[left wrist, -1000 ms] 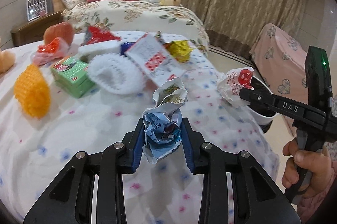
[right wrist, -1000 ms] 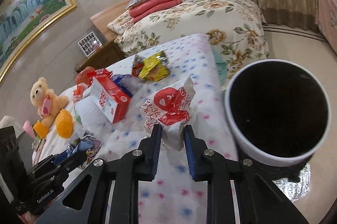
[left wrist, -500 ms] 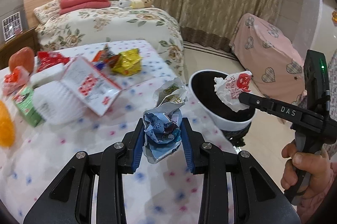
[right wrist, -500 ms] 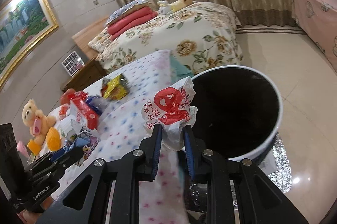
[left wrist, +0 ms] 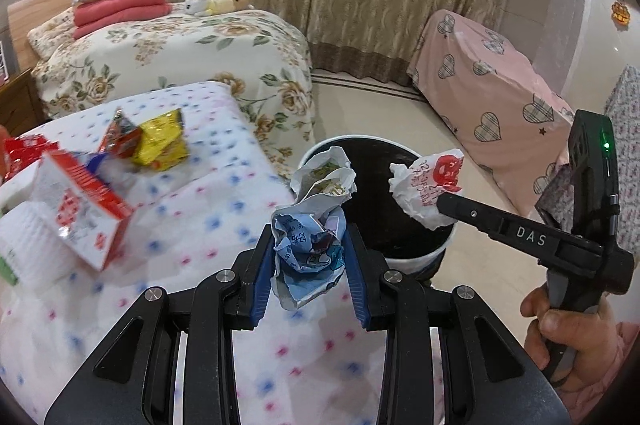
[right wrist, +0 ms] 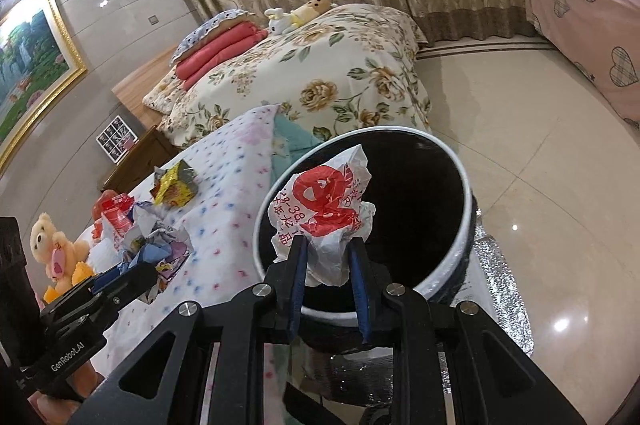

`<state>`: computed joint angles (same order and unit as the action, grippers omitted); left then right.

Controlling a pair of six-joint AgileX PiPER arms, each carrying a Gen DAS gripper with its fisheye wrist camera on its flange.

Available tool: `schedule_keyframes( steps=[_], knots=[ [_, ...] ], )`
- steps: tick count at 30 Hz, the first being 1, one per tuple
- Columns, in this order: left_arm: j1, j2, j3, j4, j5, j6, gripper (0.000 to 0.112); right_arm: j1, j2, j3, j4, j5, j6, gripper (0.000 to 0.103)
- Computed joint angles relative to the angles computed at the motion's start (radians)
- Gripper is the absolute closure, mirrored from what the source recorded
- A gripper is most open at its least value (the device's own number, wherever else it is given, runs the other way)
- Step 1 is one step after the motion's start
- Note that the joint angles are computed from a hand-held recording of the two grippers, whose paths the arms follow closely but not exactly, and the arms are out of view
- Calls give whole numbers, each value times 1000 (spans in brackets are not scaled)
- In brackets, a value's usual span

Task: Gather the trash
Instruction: 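Carry the blue paper and white-red bag over the trash bin with both tools, then open both tools to drop the paper and bag into the bin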

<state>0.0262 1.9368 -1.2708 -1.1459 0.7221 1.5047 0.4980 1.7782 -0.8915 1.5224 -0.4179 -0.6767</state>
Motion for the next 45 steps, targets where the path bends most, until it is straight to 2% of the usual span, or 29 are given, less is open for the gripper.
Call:
schedule_keyframes(
  steps=[12, 18, 22, 28, 29, 30, 34, 36, 38, 41, 45],
  knots=[
    [-112, 76, -121, 117, -16, -175, 81, -90, -1, 21, -58, 66, 29, 82],
    [-150, 103, -161, 140, -18, -196, 80, -130, 18, 4, -72, 105, 28, 81],
    [-163, 116, -176, 153, -18, -212, 77, -141, 31, -11, -24, 112, -27, 79],
    [-158, 127, -187, 161, -19, -225, 58, -158, 28, -3, -7, 118, -38, 65],
    [-152, 127, -185, 155, -15, -220, 56, -157, 23, 3, -12, 115, -30, 60],
    [-147, 126, -181, 153, -15, -217, 56, -154, 16, 13, -41, 109, 9, 54],
    [-105, 95, -134, 99, -4, -169, 55, -132, -5, 32, -78, 89, 67, 47],
    [-84, 76, -100, 64, -18, -133, 55, -110, -10, 31, -78, 66, 72, 35],
    [-62, 50, -61, 49, -46, -115, 49, -96, -10, 21, -76, 60, 69, 28],
    [-18, 23, -2, -16, -88, -57, 42, -69, -3, 0, -74, 58, 74, 27],
    [53, 12, 36, -50, -93, -15, 36, -27, 16, -31, -79, 59, 91, 24]
  ],
)
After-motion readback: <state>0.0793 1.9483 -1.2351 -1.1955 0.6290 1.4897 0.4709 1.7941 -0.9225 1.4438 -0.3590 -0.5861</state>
